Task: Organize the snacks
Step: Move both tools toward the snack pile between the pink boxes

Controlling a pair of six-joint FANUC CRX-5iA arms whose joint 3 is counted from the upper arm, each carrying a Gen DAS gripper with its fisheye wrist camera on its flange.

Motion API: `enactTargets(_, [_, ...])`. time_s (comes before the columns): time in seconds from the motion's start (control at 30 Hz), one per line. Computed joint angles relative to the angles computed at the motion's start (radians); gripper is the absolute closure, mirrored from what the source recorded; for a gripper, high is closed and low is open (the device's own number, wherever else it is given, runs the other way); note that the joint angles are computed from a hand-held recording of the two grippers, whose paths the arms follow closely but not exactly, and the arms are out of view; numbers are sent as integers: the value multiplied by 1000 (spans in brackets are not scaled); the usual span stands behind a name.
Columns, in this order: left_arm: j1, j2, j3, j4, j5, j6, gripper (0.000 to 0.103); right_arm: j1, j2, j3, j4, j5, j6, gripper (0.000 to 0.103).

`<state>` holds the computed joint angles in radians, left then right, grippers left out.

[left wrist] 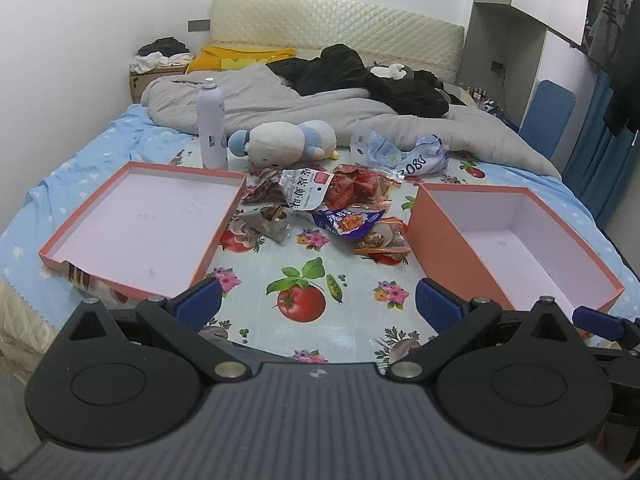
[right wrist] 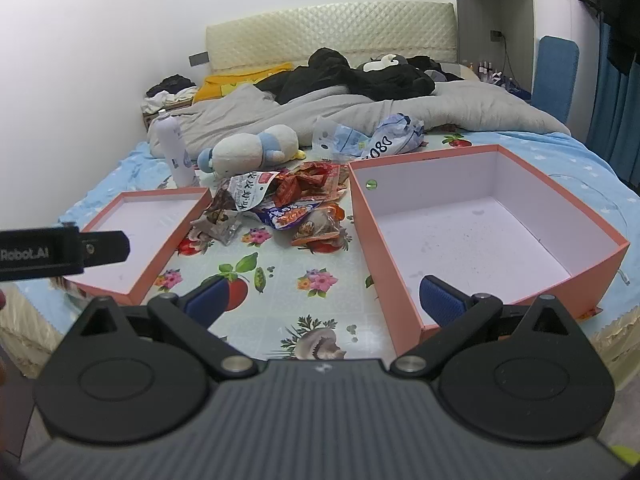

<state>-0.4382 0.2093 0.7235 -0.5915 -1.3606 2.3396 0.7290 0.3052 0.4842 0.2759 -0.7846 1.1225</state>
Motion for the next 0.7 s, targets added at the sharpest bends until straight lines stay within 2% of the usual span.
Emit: enactTargets(0.7, [6,-14,-23,1,-3,6,0,3,1,5,-4,-11,2,0])
